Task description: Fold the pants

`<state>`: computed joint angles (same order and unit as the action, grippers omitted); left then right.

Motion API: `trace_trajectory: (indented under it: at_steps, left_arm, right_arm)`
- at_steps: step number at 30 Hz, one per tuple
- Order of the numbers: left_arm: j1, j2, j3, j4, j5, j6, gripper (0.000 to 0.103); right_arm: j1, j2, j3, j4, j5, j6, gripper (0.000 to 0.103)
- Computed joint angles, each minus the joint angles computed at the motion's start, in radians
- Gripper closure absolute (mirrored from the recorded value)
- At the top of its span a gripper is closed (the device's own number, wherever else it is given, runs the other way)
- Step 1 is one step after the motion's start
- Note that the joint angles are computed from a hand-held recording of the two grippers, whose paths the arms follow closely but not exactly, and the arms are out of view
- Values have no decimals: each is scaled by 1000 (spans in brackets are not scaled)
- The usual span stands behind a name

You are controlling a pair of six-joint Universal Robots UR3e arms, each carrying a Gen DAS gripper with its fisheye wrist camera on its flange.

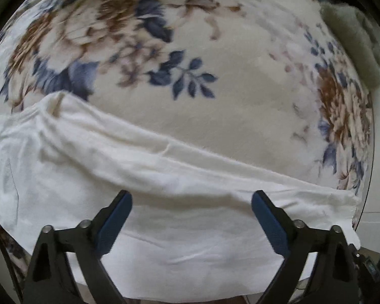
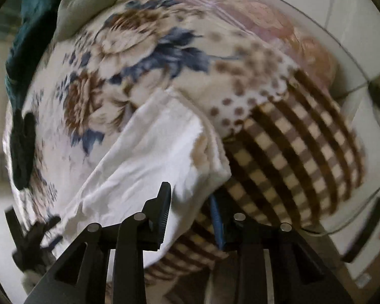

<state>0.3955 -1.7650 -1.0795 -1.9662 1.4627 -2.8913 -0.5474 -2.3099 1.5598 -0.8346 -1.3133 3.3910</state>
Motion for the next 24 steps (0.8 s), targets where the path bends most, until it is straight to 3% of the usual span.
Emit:
trace_trajectory:
  at_steps: [3,5,7,8,9,12,14,17,19,21,24]
  left_arm:
    - [-20,-167,202,-101,-44,-80,16]
    - [14,-192,193,-98,-70,-94,24]
    - [37,-222,196,-91,-60,-102,35]
    - [48,-235,189,-86,-53,-108,44]
    - [81,-227,166,-81,-37,-87,55]
    - [110,-210,107,-35,-25,-78,75]
    - [153,-196,69,-7,-25,-46,83]
    - [252,-110,-67,50,-15,46,92]
    - [303,-60,-126,62,-12,96,95]
    - [366,-23,-172,71,-15,155,97]
    - [407,-3,-121,2,-14,181,100]
  right_arm:
    - [243,205,-35,-176,77,202,68]
    - [406,380,-142,-282,59,342,68]
    - [477,475,-189,-398,81,408,65]
    - [495,514,-188,-436,109,429,55]
    - [503,546,-155,-483,164,445,53]
    - [526,611,-26,-636,338,541,53]
    - [590,691,-23,-714,330,597,53]
    - [614,731,119,-880,402,700,54]
    - [639,788,135,-930,388,739,66]
    - [660,772,178,-981,374,780,94]
    - [705,796,97,-967,321,790,97]
